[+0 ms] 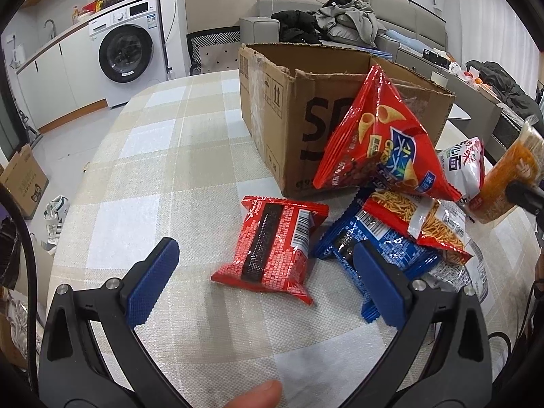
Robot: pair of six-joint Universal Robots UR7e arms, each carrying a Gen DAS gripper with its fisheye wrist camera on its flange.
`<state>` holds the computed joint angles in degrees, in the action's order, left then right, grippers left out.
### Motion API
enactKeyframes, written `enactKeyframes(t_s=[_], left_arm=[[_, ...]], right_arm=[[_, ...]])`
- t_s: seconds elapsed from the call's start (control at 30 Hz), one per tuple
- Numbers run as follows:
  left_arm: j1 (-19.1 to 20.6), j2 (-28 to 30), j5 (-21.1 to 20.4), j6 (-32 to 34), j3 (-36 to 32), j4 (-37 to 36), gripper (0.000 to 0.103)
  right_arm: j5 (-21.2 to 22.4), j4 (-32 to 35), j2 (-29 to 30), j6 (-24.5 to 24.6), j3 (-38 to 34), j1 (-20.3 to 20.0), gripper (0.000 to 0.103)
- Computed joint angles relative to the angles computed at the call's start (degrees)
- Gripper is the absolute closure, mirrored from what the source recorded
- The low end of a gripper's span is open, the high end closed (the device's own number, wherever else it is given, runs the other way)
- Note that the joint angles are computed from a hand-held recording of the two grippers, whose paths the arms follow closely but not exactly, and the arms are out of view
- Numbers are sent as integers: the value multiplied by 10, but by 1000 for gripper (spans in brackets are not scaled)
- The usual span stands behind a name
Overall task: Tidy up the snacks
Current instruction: 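Grasp the bread loaf bag with the right gripper while the left gripper grasps the red biscuit pack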
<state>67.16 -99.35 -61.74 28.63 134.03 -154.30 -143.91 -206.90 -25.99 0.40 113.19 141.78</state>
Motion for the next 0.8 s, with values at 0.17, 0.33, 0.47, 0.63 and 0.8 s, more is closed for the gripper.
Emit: enactKeyframes(t_s=[0.17,0.33,0.47,0.63,0.8], left_arm=[[3,10,14,-6,-4,-10,1],[13,24,22,-19,-18,-3,1],[20,35,20,-27,-29,16,2],[31,49,13,-25,-38,37,18],[29,48,3,-7,-32,31,43]], right_arm=[[35,-30,-15,47,21,-8,73],[37,-38,-15,65,24,-8,73],[41,-50,-14,68,31,-9,73],[45,-49,-14,72,29,-10,73],[51,-50,-13,72,26,-14,73]])
